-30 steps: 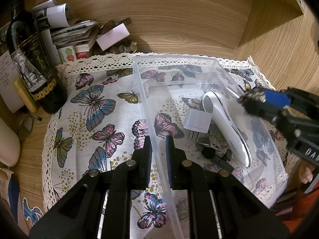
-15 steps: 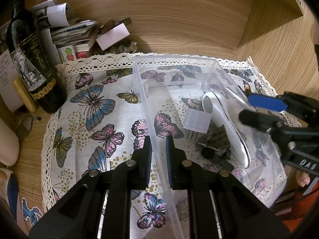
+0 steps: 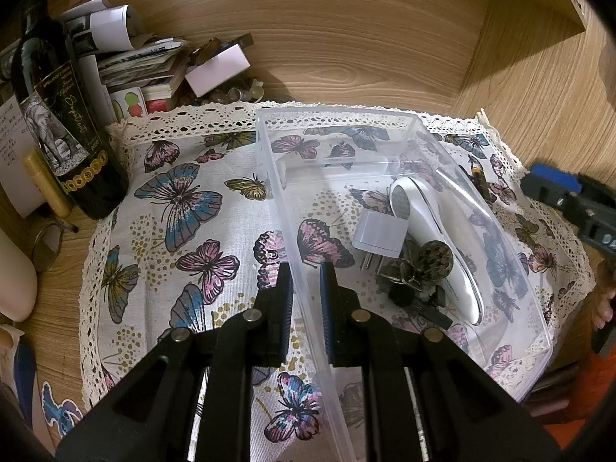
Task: Organize rigid objects
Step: 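Lower the black round item into the clear box and release it, then grasp the silver metal tube on the cloth with the right gripper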
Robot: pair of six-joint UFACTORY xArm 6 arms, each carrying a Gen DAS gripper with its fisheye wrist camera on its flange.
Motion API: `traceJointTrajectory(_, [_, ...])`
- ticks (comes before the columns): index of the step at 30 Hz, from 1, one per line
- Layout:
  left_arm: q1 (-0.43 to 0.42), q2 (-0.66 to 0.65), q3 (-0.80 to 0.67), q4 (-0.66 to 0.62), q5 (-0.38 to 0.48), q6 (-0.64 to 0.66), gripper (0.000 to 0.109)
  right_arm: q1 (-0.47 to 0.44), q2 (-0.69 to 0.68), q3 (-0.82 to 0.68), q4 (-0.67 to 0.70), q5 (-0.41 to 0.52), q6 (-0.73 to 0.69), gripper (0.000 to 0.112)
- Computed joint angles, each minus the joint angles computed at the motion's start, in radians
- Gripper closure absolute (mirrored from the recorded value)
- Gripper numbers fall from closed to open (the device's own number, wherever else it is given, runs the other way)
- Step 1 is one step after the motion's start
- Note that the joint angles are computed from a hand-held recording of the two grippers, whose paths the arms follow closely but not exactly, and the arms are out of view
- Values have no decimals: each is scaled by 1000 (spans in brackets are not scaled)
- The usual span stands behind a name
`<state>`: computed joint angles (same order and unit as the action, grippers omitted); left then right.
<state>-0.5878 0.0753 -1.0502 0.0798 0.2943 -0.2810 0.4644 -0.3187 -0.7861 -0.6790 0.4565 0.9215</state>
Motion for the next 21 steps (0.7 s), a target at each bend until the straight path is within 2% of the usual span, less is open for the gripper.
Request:
traceJointTrajectory(7, [-2, 0, 0, -1, 1, -2, 96, -69, 21, 48, 89, 51, -24, 67])
traceJointTrajectory(13, [-1, 0, 0, -2, -1, -2, 96, -116, 68, 44, 154, -10, -72, 68])
traceJointTrajectory(17, [-2, 2, 0, -11, -3, -2, 96, -117, 140, -13, 168, -26, -138, 81])
traceJointTrajectory(21, [-1, 3, -1, -22, -3, 8, 96, -116, 240, -90, 161, 11, -164, 89])
